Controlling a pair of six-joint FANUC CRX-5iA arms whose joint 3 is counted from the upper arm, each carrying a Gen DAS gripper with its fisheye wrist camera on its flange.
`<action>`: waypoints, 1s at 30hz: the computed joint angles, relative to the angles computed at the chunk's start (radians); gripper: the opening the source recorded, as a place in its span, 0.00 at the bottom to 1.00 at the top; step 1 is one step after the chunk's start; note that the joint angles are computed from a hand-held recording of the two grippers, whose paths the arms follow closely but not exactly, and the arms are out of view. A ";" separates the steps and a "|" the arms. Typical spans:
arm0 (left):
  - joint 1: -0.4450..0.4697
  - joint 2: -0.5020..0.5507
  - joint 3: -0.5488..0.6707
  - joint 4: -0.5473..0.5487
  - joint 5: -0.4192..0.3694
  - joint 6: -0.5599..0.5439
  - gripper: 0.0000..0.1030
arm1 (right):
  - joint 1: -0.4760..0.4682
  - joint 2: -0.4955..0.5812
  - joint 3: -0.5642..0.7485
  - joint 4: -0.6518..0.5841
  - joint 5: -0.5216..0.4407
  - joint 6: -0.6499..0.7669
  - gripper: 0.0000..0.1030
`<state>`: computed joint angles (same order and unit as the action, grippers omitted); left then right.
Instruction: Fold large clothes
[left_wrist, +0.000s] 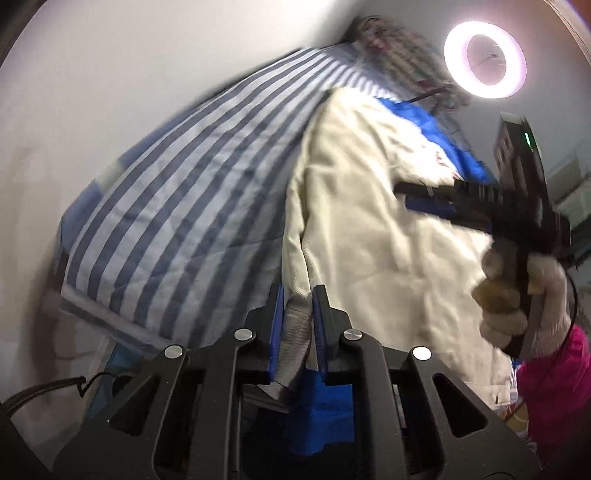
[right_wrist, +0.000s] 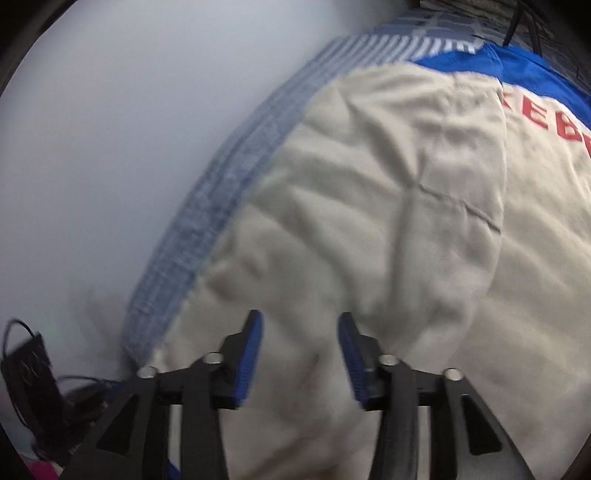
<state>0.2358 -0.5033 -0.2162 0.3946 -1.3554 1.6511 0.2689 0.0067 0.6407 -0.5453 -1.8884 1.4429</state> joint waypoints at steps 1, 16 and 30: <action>-0.005 -0.002 0.003 0.006 0.004 -0.005 0.13 | 0.011 0.008 0.038 -0.001 0.010 -0.008 0.71; -0.118 0.036 0.071 -0.054 0.034 0.005 0.13 | 0.378 0.210 0.222 0.325 -0.106 -0.143 0.55; -0.332 0.102 0.185 -0.163 0.069 0.063 0.12 | 0.050 0.093 0.166 -0.003 -0.031 -0.198 0.01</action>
<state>-0.0958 -0.4010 -0.0314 0.2320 -1.2864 1.7144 0.3184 0.0992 0.8070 -0.5484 -1.9192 1.2452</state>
